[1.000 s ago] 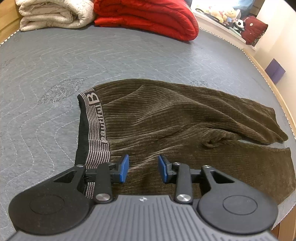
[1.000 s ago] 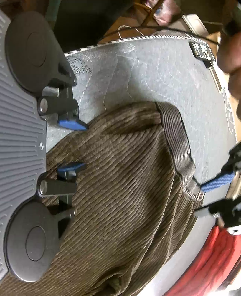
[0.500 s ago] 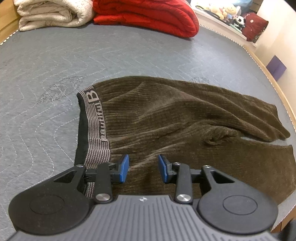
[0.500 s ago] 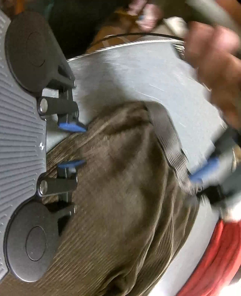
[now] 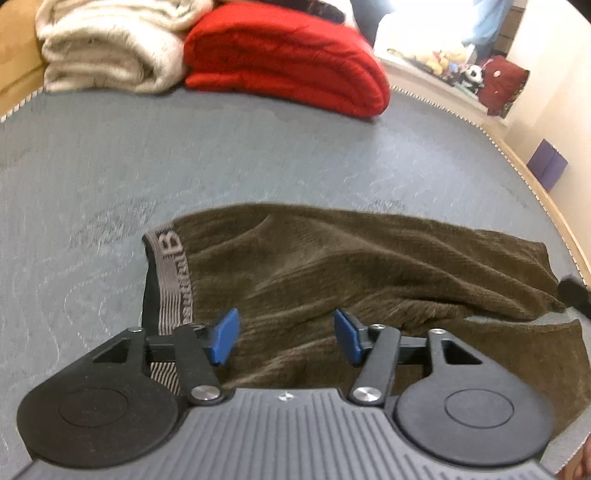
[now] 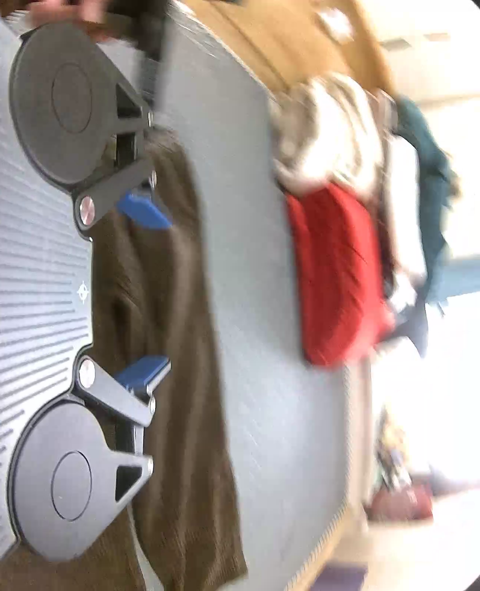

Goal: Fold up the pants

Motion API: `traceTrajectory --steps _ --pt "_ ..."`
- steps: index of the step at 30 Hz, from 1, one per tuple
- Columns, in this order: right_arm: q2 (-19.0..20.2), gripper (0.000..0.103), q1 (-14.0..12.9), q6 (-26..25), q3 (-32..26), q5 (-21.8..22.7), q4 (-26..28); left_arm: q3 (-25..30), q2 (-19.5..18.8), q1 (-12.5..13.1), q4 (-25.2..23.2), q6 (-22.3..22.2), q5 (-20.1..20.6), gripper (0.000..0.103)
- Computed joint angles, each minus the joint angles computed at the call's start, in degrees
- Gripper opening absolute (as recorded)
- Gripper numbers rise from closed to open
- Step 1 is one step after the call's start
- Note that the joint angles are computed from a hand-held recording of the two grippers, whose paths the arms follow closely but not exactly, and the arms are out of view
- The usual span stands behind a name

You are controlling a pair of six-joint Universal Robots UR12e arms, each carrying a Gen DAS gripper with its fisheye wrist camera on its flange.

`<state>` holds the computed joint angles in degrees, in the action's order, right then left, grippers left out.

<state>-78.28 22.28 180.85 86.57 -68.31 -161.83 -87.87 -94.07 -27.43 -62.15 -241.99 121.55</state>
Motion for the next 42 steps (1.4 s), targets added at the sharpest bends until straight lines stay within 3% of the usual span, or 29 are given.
traceTrajectory --steps 2,4,6,9,13,15,16,18,19,20,25,29,31,32,33,35,38,42 --pt "0.51 0.084 0.46 0.29 1.07 -6.47 -4.1 0.43 -0.77 -0.79 0.63 1.84 2.72 0.067" --pt "1.01 0.084 0.32 1.25 0.52 -9.03 -1.6 0.97 -1.44 -1.22 0.51 3.49 4.37 0.068" --pt "1.66 0.084 -0.41 3.31 -0.42 -7.36 0.3 1.17 -1.83 -1.23 0.84 4.62 4.31 0.068" --pt "2.72 0.084 -0.87 3.94 -1.17 -7.91 -1.99 0.57 -1.87 -0.6 3.63 4.6 1.74 0.068" --pt "2.82 0.084 -1.97 5.57 -0.82 -4.47 -3.92 0.86 -2.45 -0.45 4.22 5.14 0.91 0.067" --pt "2.85 0.083 -1.97 4.34 -0.61 -5.45 -2.49 1.49 -2.92 -0.46 2.33 4.76 1.11 0.056" --pt "2.76 0.078 -1.83 3.57 -0.69 -5.96 -0.61 1.66 -3.02 -0.4 1.48 4.55 1.03 0.05" --pt "2.98 0.069 -1.77 2.49 -1.14 -4.95 1.9 1.89 -3.15 -0.3 -0.54 3.41 2.13 0.016" --pt "3.08 0.062 -1.8 2.0 -1.42 -4.09 3.04 1.86 -3.09 -0.25 -1.01 3.26 2.81 0.007" --pt "3.25 0.054 -1.86 1.59 -1.86 -2.86 4.03 1.83 -3.09 -0.13 -1.3 3.28 3.5 0.004" --pt "3.99 0.043 -2.19 1.25 -3.78 0.06 6.42 1.32 -2.93 1.67 0.18 2.5 2.67 0.004" --pt "4.47 0.043 -2.38 1.17 -4.8 1.34 6.77 2.4 -4.41 4.52 0.62 5.16 3.68 0.008" --pt "4.34 0.043 -2.72 1.76 -4.64 1.81 7.06 3.54 -5.89 5.88 0.06 8.75 5.43 0.018" --pt "4.35 0.043 -2.86 2.22 -4.63 2.01 7.19 4.02 -6.62 6.7 -0.19 10.51 5.77 0.04" --pt "4.4 0.043 -2.99 2.44 -4.7 2.23 7.5 4.09 -7.07 7.5 0.1 12.19 5.64 0.07" --pt "4.57 0.043 -3.19 2.52 -5.05 2.57 8.3 3.95 -8.19 8.98 1.65 16.83 5.4 0.085" --pt "4.65 0.043 -3.37 2.82 -5.28 3.06 8.91 3.49 -9.14 11.0 2.87 24.15 2.58 0.086" --pt "4.91 0.043 -3.26 2.69 -5.68 3.18 8.92 2.5 -9.16 13.53 3.85 26.96 -3.49 0.086"
